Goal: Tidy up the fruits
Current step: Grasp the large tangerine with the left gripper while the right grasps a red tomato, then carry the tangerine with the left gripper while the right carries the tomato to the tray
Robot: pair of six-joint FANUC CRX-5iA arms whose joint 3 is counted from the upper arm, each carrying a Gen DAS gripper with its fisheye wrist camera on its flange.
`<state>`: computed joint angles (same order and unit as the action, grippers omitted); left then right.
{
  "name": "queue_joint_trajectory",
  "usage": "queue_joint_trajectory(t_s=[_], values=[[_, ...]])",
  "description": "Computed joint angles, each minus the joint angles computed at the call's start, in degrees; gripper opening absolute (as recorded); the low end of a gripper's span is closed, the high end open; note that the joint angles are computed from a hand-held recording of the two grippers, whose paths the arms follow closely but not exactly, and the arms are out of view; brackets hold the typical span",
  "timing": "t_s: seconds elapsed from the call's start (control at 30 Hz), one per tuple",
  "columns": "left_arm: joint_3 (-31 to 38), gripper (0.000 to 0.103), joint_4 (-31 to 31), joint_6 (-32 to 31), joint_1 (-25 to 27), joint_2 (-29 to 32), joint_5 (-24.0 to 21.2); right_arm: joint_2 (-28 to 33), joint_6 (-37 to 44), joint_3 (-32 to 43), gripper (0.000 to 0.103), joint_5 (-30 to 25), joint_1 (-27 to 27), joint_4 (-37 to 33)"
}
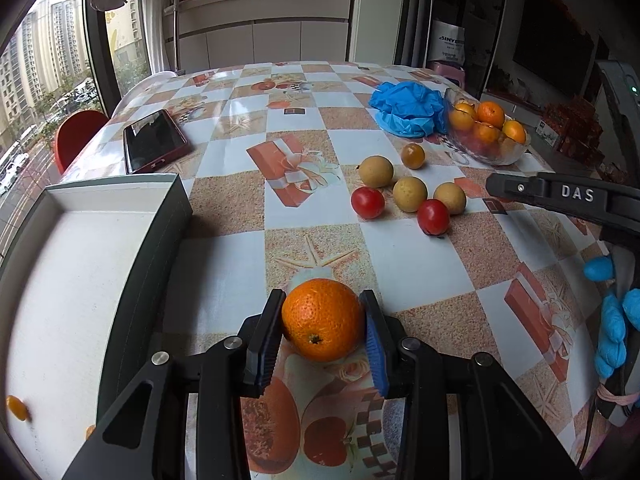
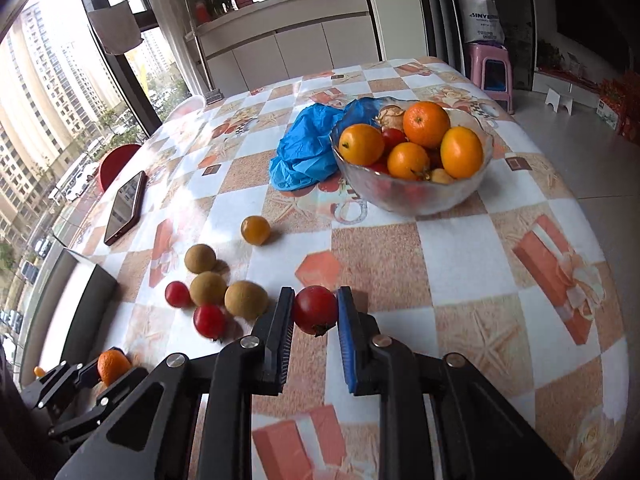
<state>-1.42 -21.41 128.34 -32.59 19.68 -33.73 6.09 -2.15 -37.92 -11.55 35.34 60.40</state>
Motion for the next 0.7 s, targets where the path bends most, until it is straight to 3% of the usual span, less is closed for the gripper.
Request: queue_joint_trajectory(t_s=[0.23,0.43,0.7], values=[[-6.00,0.039,5.61,0.16,0.87,-4.02,2.44,-7.22,-9.86,-8.83,0.023,3.55,1.42,4.31],[-10.09,0.039,5.19,3.50,-0.03,-7.73,2.56,-11.24,-17.19,-13.76,0.023,2.94,3.85,10.54],[-13.87,0.039,2.62,8.34,-1.55,-11.31,2.74,-15.10,-17.45,-15.92,0.023,-1.73,10.12,7.77]])
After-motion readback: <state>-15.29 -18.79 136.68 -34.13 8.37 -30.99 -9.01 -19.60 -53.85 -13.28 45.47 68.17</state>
